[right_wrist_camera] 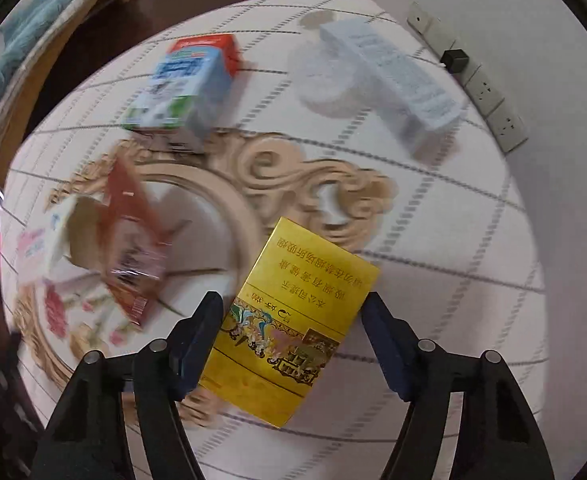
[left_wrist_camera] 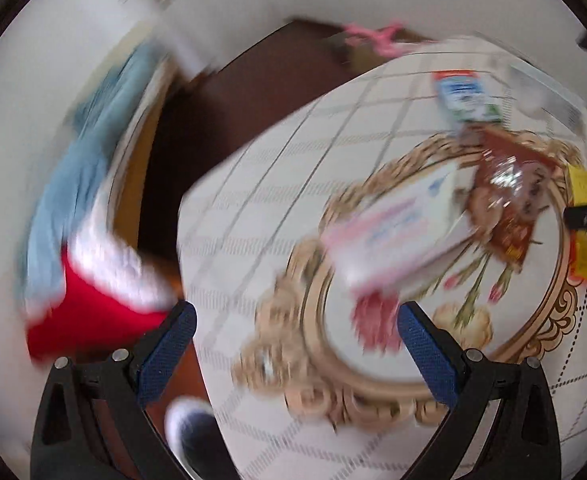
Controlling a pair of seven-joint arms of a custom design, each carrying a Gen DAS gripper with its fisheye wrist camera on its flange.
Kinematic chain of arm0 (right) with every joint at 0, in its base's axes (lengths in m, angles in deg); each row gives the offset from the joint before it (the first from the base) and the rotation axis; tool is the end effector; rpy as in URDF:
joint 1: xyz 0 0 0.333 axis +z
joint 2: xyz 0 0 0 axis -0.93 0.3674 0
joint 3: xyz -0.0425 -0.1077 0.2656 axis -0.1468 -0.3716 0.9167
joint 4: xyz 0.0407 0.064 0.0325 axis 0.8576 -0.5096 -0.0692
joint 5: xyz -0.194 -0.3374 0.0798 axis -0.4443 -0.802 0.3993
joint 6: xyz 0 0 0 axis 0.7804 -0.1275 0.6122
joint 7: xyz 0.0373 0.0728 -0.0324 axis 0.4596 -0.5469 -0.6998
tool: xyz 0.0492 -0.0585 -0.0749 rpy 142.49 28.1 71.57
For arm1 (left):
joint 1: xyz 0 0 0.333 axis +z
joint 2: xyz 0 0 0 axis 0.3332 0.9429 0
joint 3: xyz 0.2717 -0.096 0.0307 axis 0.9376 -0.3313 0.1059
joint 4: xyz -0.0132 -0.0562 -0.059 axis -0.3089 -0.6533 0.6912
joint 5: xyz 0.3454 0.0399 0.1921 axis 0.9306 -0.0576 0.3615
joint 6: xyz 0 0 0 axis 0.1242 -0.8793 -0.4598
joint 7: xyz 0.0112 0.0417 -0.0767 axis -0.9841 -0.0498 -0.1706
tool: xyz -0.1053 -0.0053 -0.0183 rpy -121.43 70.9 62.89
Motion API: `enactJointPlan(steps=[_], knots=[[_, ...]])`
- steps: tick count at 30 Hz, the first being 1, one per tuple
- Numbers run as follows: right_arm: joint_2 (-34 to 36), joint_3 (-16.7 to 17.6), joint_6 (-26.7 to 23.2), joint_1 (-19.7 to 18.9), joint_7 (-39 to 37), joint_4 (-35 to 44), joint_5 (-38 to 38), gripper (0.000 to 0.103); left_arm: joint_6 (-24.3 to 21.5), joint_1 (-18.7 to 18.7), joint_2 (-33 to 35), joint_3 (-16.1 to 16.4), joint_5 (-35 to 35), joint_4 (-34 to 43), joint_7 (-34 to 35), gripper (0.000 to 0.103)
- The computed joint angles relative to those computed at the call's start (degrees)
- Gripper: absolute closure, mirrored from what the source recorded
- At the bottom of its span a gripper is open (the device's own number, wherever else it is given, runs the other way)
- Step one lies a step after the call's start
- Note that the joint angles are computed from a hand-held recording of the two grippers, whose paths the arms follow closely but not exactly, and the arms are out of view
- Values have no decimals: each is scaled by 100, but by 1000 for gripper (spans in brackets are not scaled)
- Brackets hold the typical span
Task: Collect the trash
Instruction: 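Grasp the pink-white tissue box with the left gripper while the right grasps the yellow box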
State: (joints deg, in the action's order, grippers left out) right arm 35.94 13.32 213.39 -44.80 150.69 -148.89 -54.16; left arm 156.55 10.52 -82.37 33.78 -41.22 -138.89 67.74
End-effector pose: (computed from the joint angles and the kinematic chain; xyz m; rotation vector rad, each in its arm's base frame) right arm 0.5611 0.2783 0.3944 -1.7400 2.4571 -0.1804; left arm 0.5602 -0.1991 0.4439 -1.2020 2.2169 -0.1635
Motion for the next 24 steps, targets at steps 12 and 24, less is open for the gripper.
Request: enactJointPlan(steps=[12, 24], knots=[[-278, -49, -132, -501, -708, -399, 888, 19, -1331, -293, 1572, -192, -1644, 1938, 2986, 24], [-324, 39, 113, -257, -645, -539, 86, 35, -2406, -354, 1096, -154, -2363, 1788, 1551, 52]])
